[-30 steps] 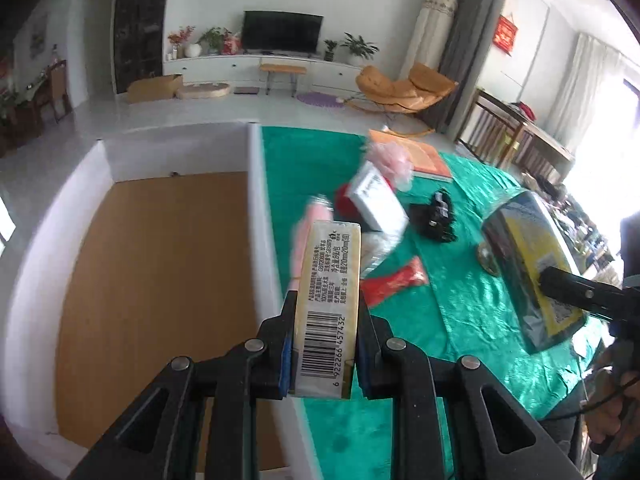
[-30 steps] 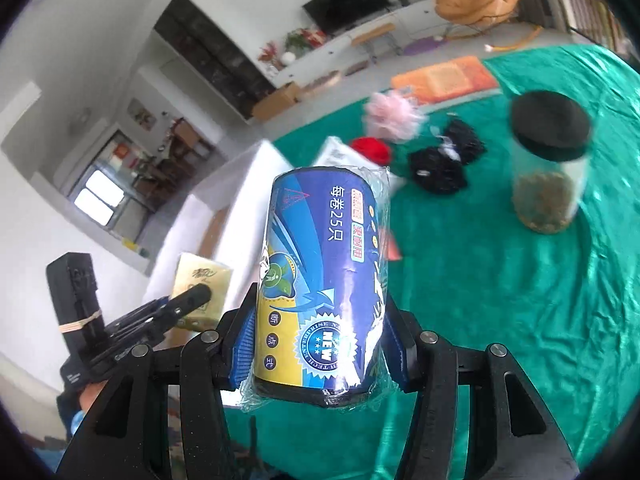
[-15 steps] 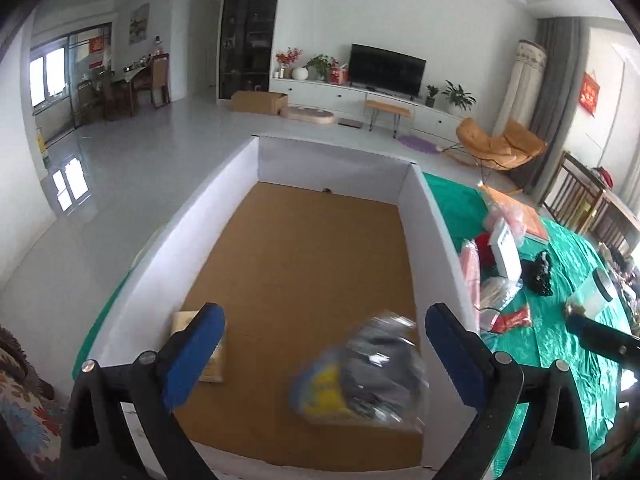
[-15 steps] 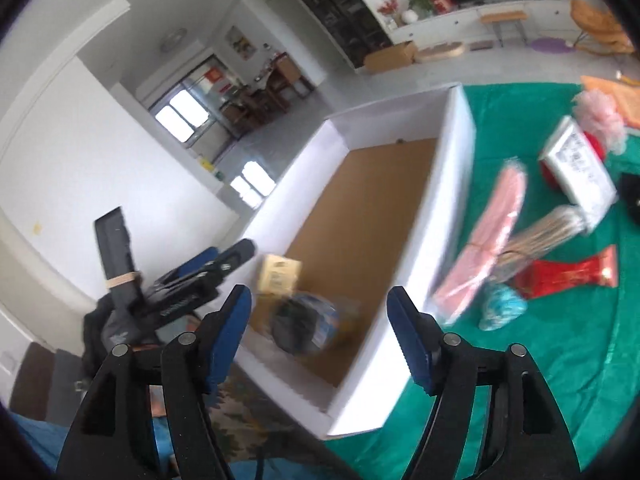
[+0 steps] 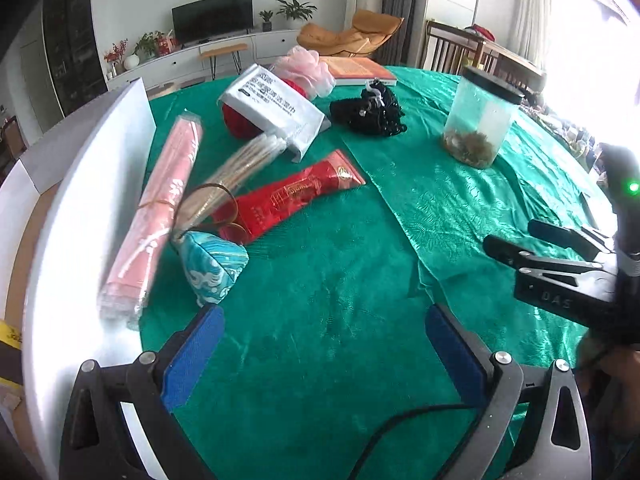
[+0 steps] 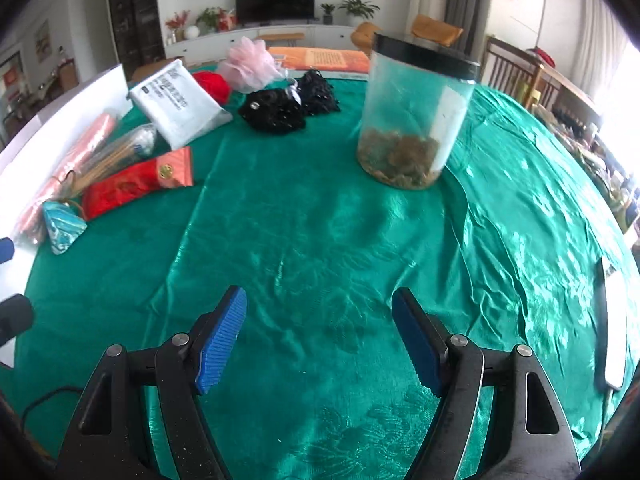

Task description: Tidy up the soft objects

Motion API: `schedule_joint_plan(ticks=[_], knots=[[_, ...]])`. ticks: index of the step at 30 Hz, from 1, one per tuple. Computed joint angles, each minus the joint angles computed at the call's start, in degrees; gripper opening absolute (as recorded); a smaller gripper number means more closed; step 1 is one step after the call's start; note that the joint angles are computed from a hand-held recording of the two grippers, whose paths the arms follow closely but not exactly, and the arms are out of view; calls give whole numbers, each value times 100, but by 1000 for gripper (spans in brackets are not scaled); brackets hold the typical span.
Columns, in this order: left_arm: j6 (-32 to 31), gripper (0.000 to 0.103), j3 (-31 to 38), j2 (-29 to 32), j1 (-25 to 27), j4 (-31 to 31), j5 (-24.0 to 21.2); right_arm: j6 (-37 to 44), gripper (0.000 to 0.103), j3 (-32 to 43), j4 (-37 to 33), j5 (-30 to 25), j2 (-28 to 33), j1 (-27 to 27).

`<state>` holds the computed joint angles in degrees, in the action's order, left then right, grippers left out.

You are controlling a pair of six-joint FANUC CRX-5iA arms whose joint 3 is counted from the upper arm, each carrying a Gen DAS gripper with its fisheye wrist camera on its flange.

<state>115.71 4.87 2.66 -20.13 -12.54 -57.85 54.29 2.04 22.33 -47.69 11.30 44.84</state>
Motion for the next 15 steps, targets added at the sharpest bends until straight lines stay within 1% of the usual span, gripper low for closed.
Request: schedule_joint_plan(ticks=[1,3,6,9,13,15], knots=[[1,100,-30,36,51,25,41,15,78,30,-76,-36,-13,-36],[-14,100,-160,13,149,88,130,-131,78,-5,16,16,-12,-56],[48,100,-162,126,203,60,109,-122,78,94,-66,-106,65,-72],[69,100,-257,146,300,172,137,-98,78,161,-176,-182,123,-111],[195,101,-201,178,152,-180,96,-159,78,187,-177,-193,155,-122],[163,103,-179,197,146,-174,80,-167,79,183,-169,-188,157,-122]])
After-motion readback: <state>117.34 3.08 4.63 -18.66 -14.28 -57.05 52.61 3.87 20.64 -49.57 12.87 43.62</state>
